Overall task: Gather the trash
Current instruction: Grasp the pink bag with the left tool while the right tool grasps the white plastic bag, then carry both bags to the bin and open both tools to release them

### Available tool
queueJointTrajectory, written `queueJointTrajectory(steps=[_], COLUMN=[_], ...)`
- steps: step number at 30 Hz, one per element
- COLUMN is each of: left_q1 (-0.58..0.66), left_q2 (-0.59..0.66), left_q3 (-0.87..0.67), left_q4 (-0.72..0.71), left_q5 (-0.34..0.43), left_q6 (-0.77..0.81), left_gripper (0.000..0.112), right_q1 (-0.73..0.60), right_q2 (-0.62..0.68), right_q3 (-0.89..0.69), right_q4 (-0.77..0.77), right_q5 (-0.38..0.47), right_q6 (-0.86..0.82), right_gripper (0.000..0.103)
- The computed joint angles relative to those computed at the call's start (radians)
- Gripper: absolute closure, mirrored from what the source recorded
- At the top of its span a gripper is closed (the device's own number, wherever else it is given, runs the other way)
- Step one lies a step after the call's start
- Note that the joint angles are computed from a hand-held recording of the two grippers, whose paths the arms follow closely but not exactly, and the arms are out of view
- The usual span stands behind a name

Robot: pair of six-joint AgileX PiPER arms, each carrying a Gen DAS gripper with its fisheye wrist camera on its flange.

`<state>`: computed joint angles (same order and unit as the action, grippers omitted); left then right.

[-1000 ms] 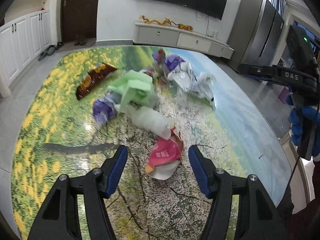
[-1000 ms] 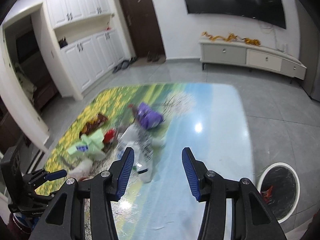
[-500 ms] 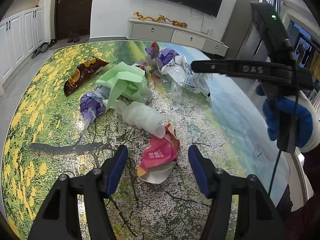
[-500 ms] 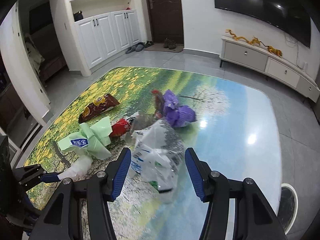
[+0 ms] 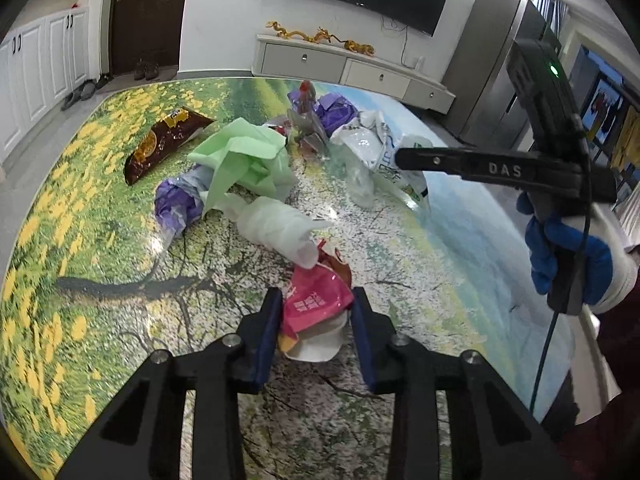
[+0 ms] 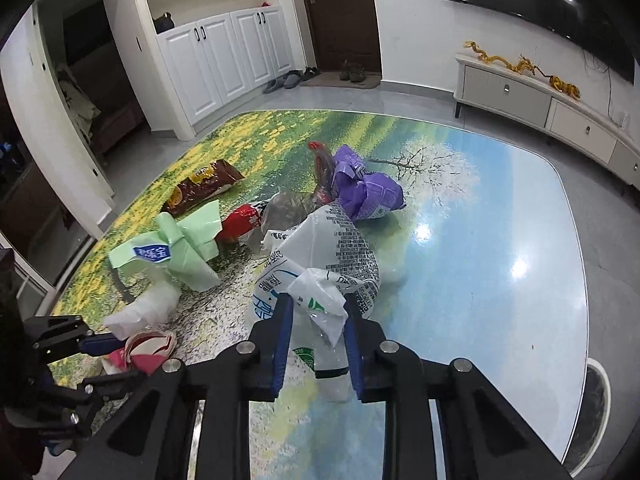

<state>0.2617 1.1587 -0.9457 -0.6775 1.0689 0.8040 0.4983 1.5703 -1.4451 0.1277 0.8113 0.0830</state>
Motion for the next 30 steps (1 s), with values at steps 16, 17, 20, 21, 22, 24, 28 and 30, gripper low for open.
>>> queueJointTrajectory(steps=[16,17,20,21,22,24,28,30], left_q1=[-0.052,-0.064,-0.128,-0.155,-0.188,-0.270,-0.447,-0.529], left_q2=[-0.088,-0.087,-0.089,-0.084,-0.077,-0.053,0.010,0.058], left_q3=[-0.021,-0.030,-0.066,-0.084,-0.103,-0.149,-0.240,-0.294], left_q4=[0.017,0.021,0.059,0.074,0.091,0.137,0.237,0.270], left_q5=[0.072,0.073,0.057,0.051,0.045,0.024,-0.021,-0.036], left_q6=[-0.144,-0.160,-0.228,-0.253,-0.282,-0.350,-0.486,-0.543], left_gripper=[0.081,0.081,0.081,0.081,0.081,0.081,0.081,0.081], right_q1=[-0.121,-0.134,-0.183,-0.211,-0.230,-0.291,-0.443,-0.564], right_q2=[-0.256,-0.266,-0.305,-0.322,-0.335,-0.372,-0.431,-0.457], right_q3=[0.219,0.231,0.267,0.279,0.289,0.311,0.343,0.361], right_q4=[0.197,0.218,0.290,0.323,0.344,0.402,0.511,0.572], right_q5=[-0.043,-0.045,-0.047,-0.045,-0.045,-0.037,0.006,0.047], right_q6=[-0.153,-0.172,-0.236,-0.267,-0.286,-0.338,-0.446,-0.522], right_gripper=[0.095,0.095,0.096,0.096,0.096,0.096,0.096,0.096])
